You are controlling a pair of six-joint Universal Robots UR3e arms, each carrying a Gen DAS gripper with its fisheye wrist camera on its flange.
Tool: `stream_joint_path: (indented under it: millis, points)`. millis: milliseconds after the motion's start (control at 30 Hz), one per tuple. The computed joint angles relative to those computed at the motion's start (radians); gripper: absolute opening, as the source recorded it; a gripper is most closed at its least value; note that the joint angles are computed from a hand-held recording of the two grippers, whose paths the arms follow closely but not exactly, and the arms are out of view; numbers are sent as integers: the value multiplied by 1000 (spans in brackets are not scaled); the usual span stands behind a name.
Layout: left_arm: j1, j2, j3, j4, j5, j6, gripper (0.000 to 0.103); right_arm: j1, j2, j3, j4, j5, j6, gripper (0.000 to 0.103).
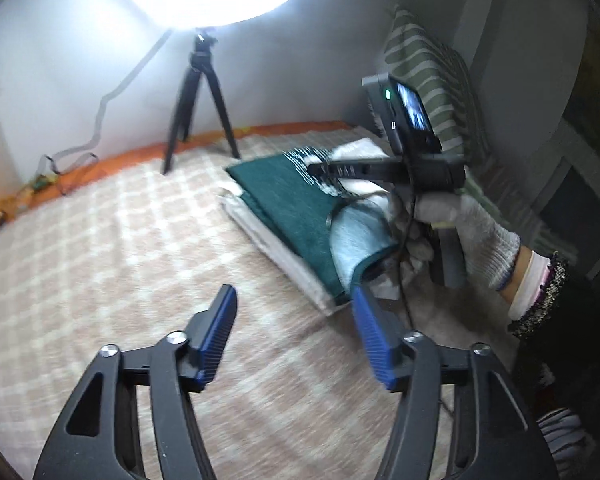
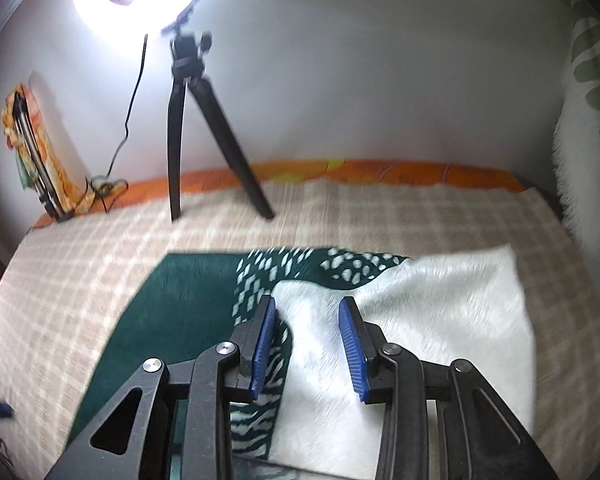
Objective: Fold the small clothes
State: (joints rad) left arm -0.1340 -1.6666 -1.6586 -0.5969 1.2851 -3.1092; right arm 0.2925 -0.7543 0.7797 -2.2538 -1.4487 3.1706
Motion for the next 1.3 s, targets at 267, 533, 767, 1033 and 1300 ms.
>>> stream_joint_path:
  millis: [267,533,767,1033,1300]
  points:
    - [-15,89,-54,17,101,15,68,7,-4,84,-56,-10,35,36]
    - [13,186,-109,-13,102,16,73,29,-47,105,-55,-61,95,36]
    - [65,318,-192,-46,43,9,73,47,-235,279,-125,-60,142,38]
    - [111,479,-282,-115,-1,37,73,138,-440,481,-182,-163,221,63]
    - [167,642,-382,-137,3,55,82,285,-537,524,-146,-387,296,82]
